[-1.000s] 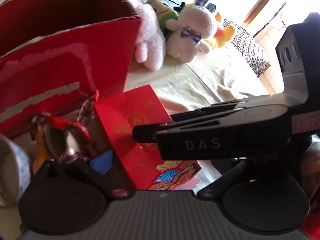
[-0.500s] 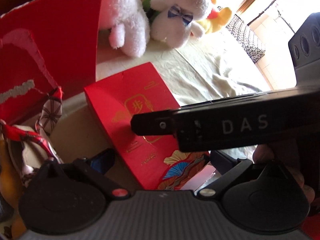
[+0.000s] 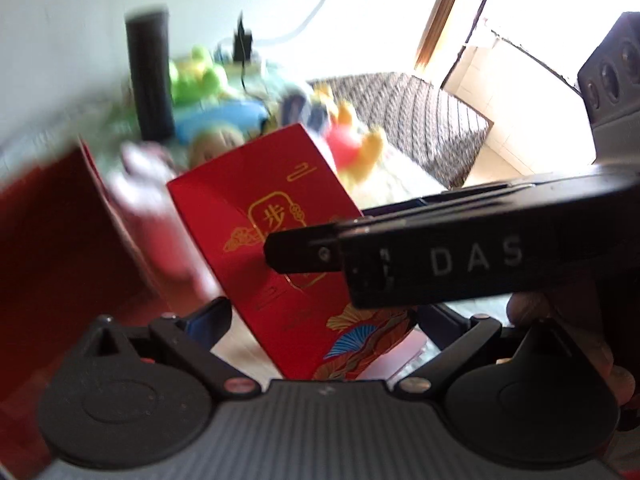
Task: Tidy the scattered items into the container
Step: 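Carry the red gift box over the red box and lower it inside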
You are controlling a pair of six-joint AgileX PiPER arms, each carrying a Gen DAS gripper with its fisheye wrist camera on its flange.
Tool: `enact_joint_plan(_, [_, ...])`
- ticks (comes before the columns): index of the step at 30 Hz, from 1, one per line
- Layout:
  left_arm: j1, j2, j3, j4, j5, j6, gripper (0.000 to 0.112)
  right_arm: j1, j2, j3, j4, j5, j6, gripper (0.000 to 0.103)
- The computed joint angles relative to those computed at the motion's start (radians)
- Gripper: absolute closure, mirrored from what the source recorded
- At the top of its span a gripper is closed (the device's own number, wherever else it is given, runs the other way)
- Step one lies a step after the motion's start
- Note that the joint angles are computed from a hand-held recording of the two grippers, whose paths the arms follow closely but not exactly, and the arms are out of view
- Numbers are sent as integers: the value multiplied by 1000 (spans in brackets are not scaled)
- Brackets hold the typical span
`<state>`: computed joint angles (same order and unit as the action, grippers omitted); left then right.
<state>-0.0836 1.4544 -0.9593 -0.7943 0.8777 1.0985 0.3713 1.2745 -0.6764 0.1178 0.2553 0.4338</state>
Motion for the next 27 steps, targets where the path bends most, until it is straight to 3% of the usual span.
enact_joint_plan(3, [67, 11, -120, 44, 61, -25, 14, 44, 39, -123, -172, 19, 133, 40])
enact_joint_plan(8, [228, 72, -291, 95, 141, -19, 14, 64, 199, -345, 58, 16, -105, 40])
enact_joint_plan(12, [331, 203, -444, 159, 230, -45, 14, 126, 373, -564, 57, 85, -121, 40])
enact_joint_plan(20, [371, 429, -581, 285, 236, -58, 15, 157, 802, -1060, 124, 430, -130, 45])
enact_joint_plan(27, [314, 609, -710, 331, 329, -134, 20, 180, 973, -1300, -33, 649, 12, 47])
